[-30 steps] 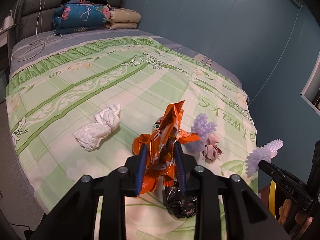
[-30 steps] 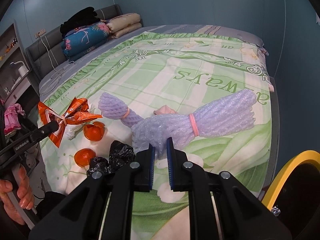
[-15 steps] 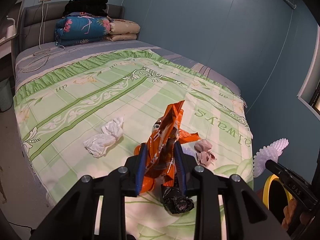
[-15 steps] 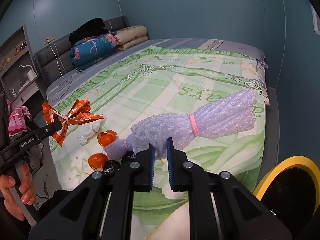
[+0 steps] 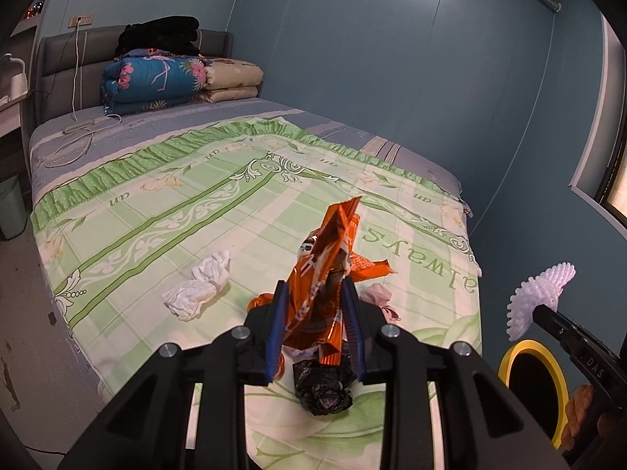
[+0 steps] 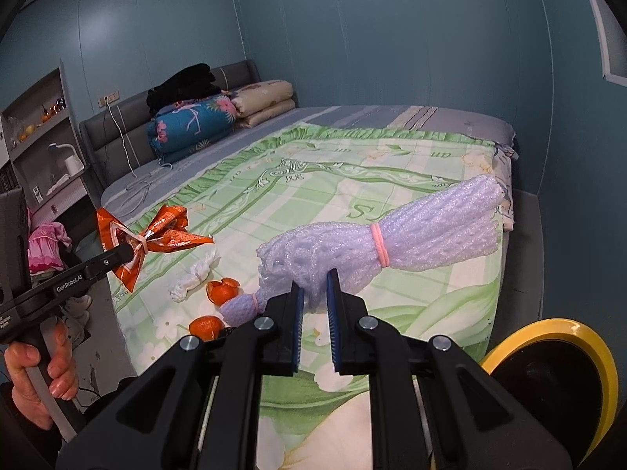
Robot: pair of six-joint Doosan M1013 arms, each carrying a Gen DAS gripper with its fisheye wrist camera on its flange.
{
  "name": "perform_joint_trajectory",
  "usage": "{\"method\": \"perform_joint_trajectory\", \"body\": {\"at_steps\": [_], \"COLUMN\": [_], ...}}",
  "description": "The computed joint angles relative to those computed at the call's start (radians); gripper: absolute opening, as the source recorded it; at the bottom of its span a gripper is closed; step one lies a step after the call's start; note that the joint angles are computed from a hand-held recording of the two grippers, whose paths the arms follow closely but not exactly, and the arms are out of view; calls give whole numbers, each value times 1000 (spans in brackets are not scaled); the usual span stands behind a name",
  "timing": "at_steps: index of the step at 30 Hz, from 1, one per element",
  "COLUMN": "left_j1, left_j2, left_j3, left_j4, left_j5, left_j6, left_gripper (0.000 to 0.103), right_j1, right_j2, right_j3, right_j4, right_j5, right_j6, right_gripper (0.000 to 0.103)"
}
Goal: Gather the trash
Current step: 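Lift the wrapper in the left tool while the right tool carries the foam net toward the bin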
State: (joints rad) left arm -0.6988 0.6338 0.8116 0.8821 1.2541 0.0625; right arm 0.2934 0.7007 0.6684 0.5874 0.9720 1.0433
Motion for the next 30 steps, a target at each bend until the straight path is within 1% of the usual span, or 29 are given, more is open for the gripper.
{"method": "perform_joint_trajectory", "body": {"at_steps": [9, 18, 27, 30], "left_j1": [-16, -30, -44, -48], "left_j2": [35, 97, 194, 250], "left_j3": [-76, -195, -384, -493], "left_j4": [0, -22, -66, -96], "left_j5": [8, 2, 17, 36], "left_j6": [40, 115, 241, 310], "left_gripper": [26, 26, 26, 26], "right_j1": [-34, -68, -102, -111], "right_j2": [-41, -85, -122, -135], "right_j3": [52, 106, 160, 182], "right_j4": [63, 98, 116, 113], "right_j5": [-54, -101, -139, -151], "right_j6": [-36, -53, -48, -39], "right_gripper": [11, 11, 11, 11]}}
